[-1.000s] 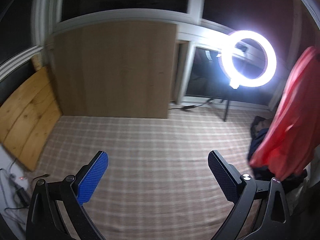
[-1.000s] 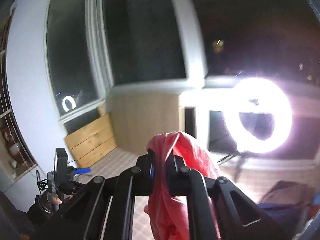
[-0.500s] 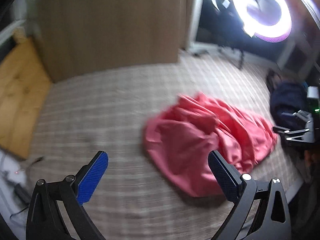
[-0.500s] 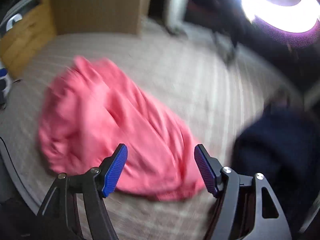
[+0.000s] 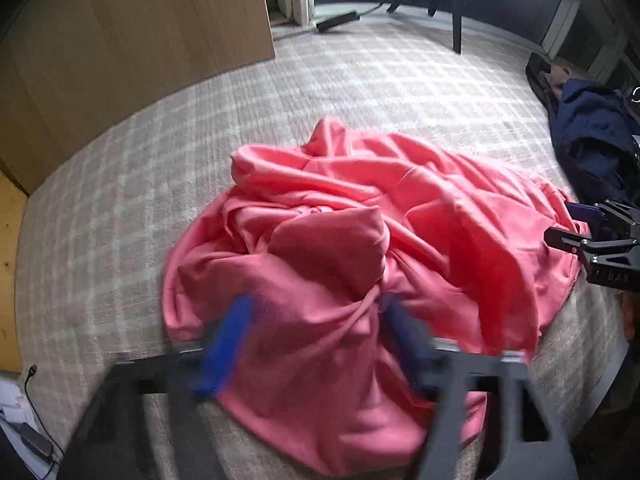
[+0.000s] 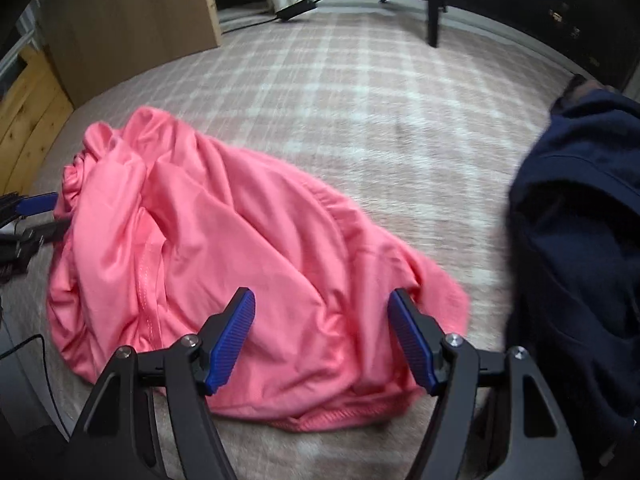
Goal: Fold clothes
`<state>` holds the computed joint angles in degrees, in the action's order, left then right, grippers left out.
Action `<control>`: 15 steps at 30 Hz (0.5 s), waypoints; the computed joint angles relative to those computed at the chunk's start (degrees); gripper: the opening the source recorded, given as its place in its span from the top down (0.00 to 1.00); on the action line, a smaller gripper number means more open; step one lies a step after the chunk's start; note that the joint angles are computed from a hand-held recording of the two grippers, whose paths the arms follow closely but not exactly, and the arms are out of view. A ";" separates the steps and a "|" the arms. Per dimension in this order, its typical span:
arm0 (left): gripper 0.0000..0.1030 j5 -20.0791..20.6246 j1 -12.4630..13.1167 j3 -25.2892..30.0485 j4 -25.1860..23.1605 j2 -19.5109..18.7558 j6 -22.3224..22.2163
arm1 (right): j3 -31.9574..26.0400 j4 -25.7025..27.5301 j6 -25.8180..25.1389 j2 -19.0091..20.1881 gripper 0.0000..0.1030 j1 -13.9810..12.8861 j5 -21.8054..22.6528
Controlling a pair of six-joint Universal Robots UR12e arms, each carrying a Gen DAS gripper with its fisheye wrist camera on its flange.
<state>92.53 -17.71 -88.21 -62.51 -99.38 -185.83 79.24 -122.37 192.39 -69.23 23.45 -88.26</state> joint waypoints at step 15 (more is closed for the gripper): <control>1.00 8.58 8.95 -10.65 3.81 13.19 -11.31 | 4.10 -4.17 6.48 -5.70 0.96 -0.84 -6.19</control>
<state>101.11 -8.76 -98.86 -58.69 -86.19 -197.14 83.33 -126.54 198.87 -74.93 22.61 -94.45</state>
